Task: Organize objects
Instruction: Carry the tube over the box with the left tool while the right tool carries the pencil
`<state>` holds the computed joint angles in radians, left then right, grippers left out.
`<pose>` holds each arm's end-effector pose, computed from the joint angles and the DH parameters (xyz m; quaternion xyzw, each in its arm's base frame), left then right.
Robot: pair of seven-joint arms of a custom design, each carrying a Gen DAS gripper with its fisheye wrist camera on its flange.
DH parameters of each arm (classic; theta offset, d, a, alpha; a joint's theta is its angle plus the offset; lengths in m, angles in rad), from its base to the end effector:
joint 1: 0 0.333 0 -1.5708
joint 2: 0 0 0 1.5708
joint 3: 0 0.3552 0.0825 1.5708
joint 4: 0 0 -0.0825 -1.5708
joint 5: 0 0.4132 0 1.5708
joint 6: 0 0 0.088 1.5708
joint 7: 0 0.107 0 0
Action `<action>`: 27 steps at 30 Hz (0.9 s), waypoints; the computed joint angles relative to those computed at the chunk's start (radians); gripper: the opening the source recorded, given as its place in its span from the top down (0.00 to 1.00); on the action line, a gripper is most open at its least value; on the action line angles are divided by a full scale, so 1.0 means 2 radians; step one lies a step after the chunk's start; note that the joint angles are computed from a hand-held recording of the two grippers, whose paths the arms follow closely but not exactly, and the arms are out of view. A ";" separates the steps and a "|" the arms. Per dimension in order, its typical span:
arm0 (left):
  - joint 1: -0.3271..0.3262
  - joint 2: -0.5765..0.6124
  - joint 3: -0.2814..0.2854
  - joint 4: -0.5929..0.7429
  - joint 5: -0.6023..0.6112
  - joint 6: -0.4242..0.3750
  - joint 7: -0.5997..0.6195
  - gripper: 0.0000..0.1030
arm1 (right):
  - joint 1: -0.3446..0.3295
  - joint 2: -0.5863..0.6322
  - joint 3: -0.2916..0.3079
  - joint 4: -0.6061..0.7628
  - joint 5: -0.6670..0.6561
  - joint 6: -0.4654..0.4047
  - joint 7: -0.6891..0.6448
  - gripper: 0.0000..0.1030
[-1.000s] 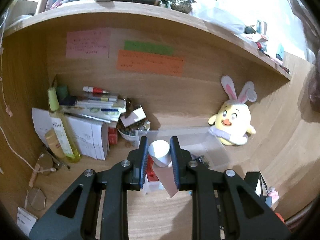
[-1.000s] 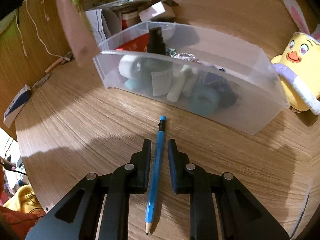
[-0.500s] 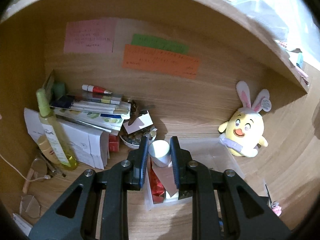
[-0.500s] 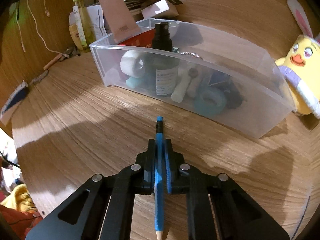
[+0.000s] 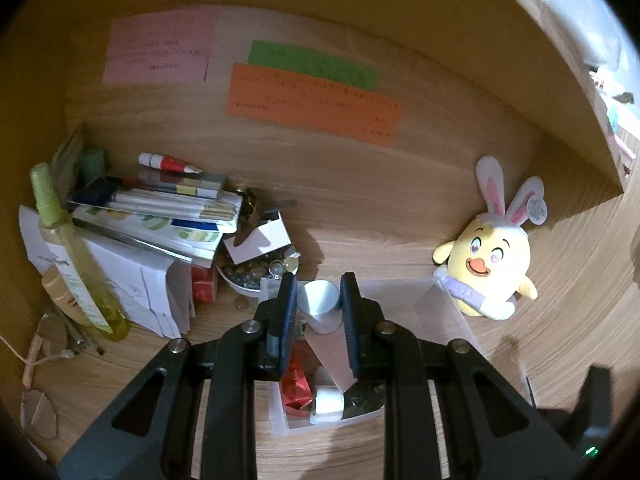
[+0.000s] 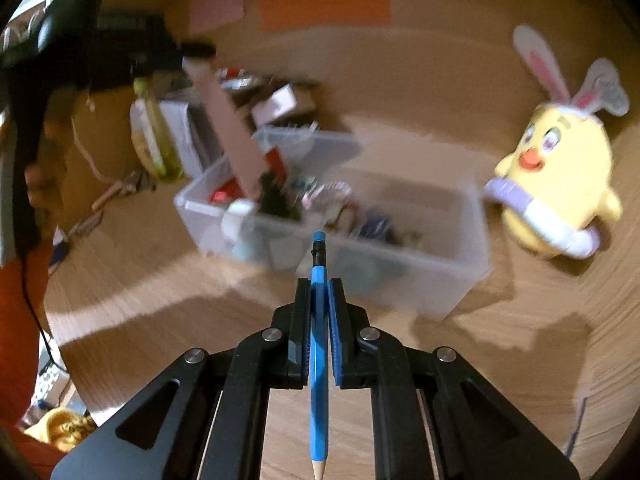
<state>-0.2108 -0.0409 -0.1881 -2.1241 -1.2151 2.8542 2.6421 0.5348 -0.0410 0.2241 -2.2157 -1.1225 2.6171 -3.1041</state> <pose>0.5620 -0.1833 0.5144 -0.4832 0.7389 -0.4524 0.1263 0.4011 0.4098 0.4542 -0.6577 0.6331 -0.2650 0.3106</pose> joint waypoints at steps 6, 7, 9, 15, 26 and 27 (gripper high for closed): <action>-0.001 0.012 -0.004 0.007 0.008 0.011 -0.008 0.79 | -0.010 -0.011 -0.002 0.013 -0.022 -0.022 0.011 0.93; -0.001 0.012 -0.005 0.007 0.011 0.012 -0.010 0.79 | -0.011 -0.011 -0.003 0.016 -0.022 -0.026 0.009 0.93; -0.001 0.016 -0.007 0.008 0.021 0.023 -0.017 0.79 | -0.015 -0.006 -0.005 0.028 -0.021 -0.037 -0.002 0.93; 0.001 0.040 -0.012 0.012 0.080 0.066 -0.066 0.78 | -0.019 0.021 -0.015 0.068 -0.017 -0.049 -0.043 0.93; 0.032 0.089 -0.023 0.025 0.226 0.043 -0.195 0.77 | -0.009 0.092 -0.046 0.128 0.028 -0.039 -0.112 0.93; 0.037 0.089 -0.027 0.026 0.221 0.039 -0.190 0.77 | -0.008 0.096 -0.048 0.129 0.033 -0.036 -0.116 0.93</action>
<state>-0.1373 0.1377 -0.2415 -2.0724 -0.7723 2.9315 2.2618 0.5187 0.1505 0.1282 -1.9567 -1.0574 2.5458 -3.3370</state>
